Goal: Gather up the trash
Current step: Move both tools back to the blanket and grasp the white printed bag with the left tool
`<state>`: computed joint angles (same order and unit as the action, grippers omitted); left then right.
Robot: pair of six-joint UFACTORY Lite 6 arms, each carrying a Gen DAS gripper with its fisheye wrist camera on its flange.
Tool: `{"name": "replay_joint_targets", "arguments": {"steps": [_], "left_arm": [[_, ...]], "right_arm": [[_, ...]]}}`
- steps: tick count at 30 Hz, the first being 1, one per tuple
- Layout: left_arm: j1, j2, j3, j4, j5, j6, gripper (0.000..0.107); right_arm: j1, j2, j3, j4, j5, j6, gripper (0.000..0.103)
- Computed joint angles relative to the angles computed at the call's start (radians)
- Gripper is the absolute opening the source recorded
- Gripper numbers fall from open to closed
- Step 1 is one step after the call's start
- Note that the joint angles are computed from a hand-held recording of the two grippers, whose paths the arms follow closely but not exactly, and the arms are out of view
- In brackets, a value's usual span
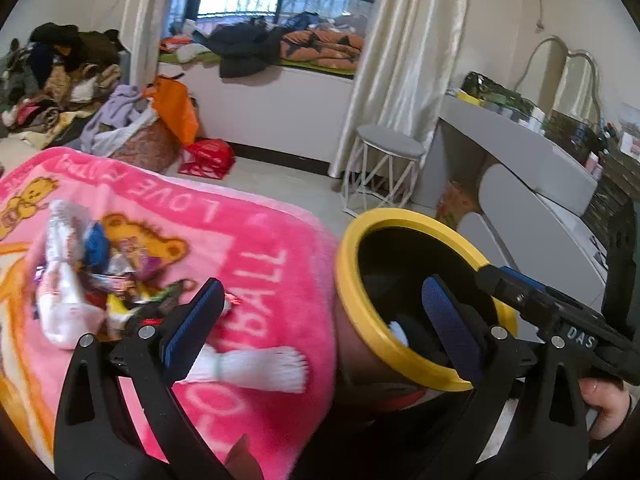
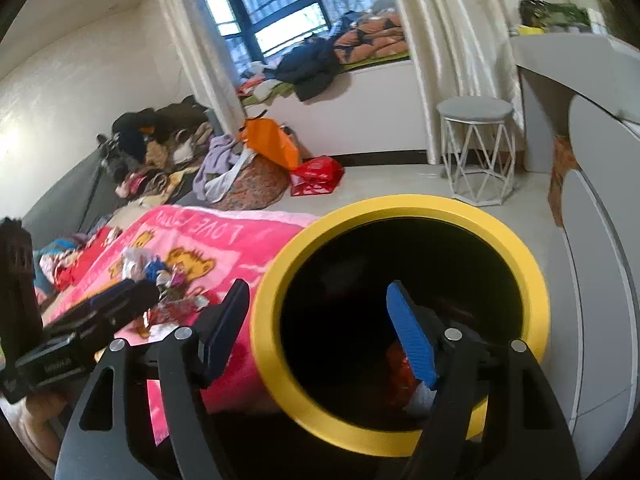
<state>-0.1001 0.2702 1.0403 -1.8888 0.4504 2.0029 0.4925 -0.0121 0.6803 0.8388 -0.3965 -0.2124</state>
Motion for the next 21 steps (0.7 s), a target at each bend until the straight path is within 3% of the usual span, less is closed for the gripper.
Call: {"name": "replay_joint_targets", "arguments": {"steps": [14,21], "left_arm": [[0.201,-0.015,-0.01,0.025,0.05,-0.04,0.091],[0.316,0.021,0.031,0.088,0.066,-0.103,0.091]], "right_arm": [[0.176,0.194,0.249,0.18,0.028,-0.261,0.07],[0.254,0.379,0.485,0.386,0.066,-0.55,0.07]]}}
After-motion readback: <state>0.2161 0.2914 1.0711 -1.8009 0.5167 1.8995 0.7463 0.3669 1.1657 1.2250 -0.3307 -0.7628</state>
